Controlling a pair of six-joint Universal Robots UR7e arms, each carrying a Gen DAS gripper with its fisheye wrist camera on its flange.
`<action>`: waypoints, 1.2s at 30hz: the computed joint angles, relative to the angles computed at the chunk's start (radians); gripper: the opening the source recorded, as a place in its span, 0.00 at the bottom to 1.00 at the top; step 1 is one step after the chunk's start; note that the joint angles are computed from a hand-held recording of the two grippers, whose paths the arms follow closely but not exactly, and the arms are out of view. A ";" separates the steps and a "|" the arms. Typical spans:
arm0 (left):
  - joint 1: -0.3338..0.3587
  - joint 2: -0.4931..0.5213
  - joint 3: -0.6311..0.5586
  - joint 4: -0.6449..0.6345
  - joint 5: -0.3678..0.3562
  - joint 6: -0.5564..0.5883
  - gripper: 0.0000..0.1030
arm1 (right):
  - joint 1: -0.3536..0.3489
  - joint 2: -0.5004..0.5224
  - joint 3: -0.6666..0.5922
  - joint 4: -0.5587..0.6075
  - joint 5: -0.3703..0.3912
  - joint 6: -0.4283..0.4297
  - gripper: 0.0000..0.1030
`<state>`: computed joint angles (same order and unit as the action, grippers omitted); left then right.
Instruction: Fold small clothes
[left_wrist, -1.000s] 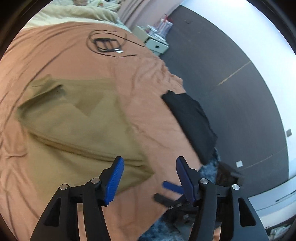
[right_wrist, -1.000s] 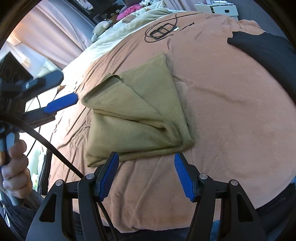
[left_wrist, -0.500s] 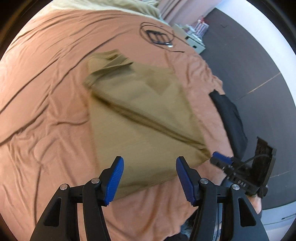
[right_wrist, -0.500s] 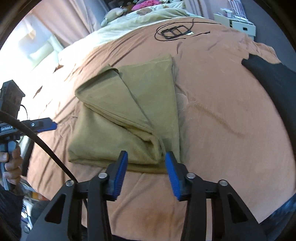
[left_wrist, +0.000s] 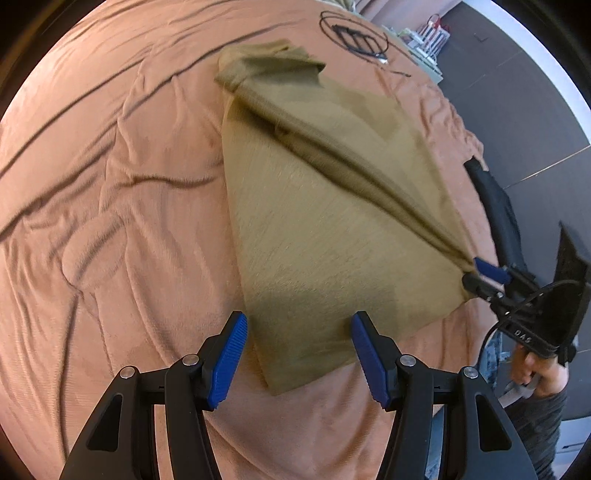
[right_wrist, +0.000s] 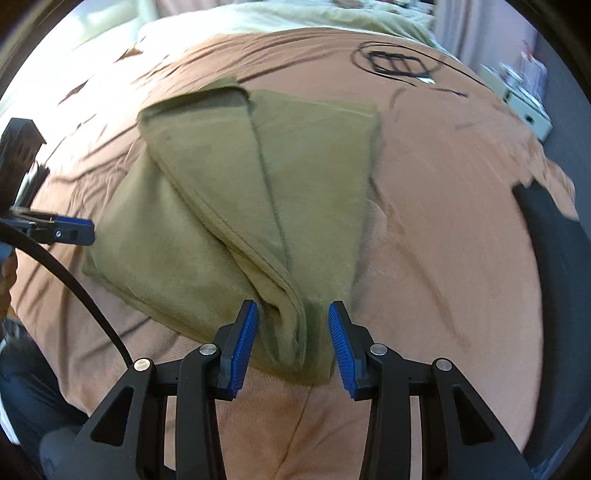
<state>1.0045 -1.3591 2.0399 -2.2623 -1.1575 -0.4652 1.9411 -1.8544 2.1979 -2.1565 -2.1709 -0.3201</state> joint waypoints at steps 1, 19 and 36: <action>0.005 0.003 0.004 -0.001 -0.002 -0.006 0.59 | 0.003 0.014 -0.005 0.003 -0.003 -0.015 0.37; 0.014 0.033 -0.001 0.002 0.005 0.002 0.55 | -0.133 0.065 -0.136 0.115 0.280 -0.047 0.09; 0.015 0.062 -0.025 0.026 0.017 0.021 0.53 | -0.400 0.017 -0.151 0.210 0.593 -0.033 0.09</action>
